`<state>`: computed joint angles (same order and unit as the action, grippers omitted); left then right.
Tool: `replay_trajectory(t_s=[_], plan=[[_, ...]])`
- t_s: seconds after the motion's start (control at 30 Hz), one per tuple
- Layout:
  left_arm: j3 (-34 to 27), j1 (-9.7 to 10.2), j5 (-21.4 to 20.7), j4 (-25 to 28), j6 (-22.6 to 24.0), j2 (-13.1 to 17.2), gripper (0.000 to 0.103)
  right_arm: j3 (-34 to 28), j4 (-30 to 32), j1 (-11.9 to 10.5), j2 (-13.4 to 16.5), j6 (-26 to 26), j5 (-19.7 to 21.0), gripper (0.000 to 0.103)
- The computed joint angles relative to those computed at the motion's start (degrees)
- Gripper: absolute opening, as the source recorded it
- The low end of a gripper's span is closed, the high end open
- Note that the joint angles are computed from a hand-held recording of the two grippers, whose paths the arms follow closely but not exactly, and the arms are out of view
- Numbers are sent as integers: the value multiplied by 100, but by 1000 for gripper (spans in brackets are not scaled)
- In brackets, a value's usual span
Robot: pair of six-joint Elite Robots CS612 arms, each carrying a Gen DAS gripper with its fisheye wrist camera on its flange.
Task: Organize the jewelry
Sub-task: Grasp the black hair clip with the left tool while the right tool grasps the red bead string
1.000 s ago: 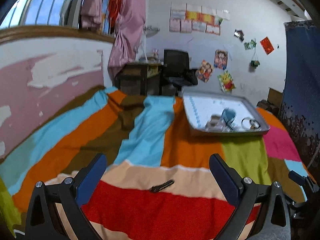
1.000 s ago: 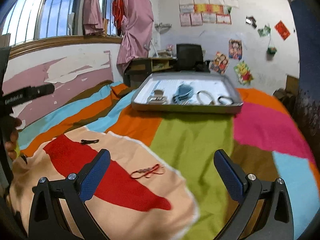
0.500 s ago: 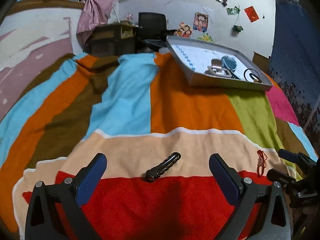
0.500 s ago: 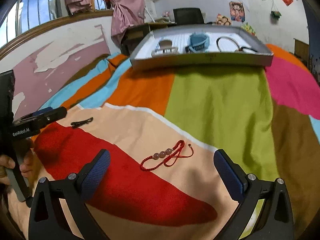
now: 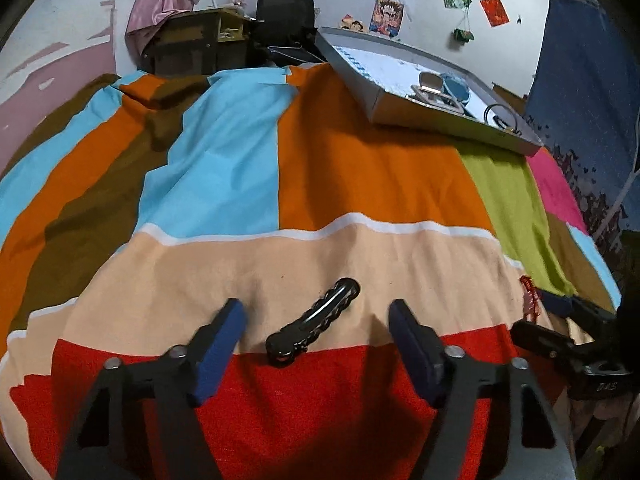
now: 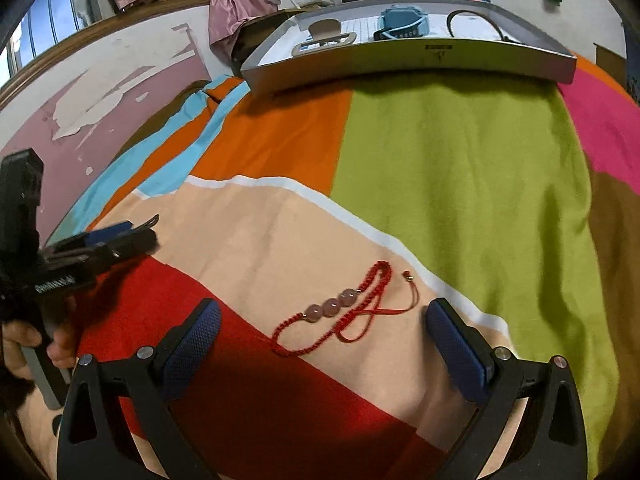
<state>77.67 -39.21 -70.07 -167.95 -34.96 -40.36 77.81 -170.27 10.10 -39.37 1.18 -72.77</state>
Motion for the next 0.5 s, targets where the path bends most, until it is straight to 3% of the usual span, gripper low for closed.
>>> replay_trajectory(t_s=[0.33, 0.5], plan=[[-148, 4, -417, 145, -79, 28, 22, -100, -131, -47, 112, 302, 397, 67], [-350, -29, -403, 526, -196, 83, 18, -116, -196, -55, 136, 280, 497, 50]])
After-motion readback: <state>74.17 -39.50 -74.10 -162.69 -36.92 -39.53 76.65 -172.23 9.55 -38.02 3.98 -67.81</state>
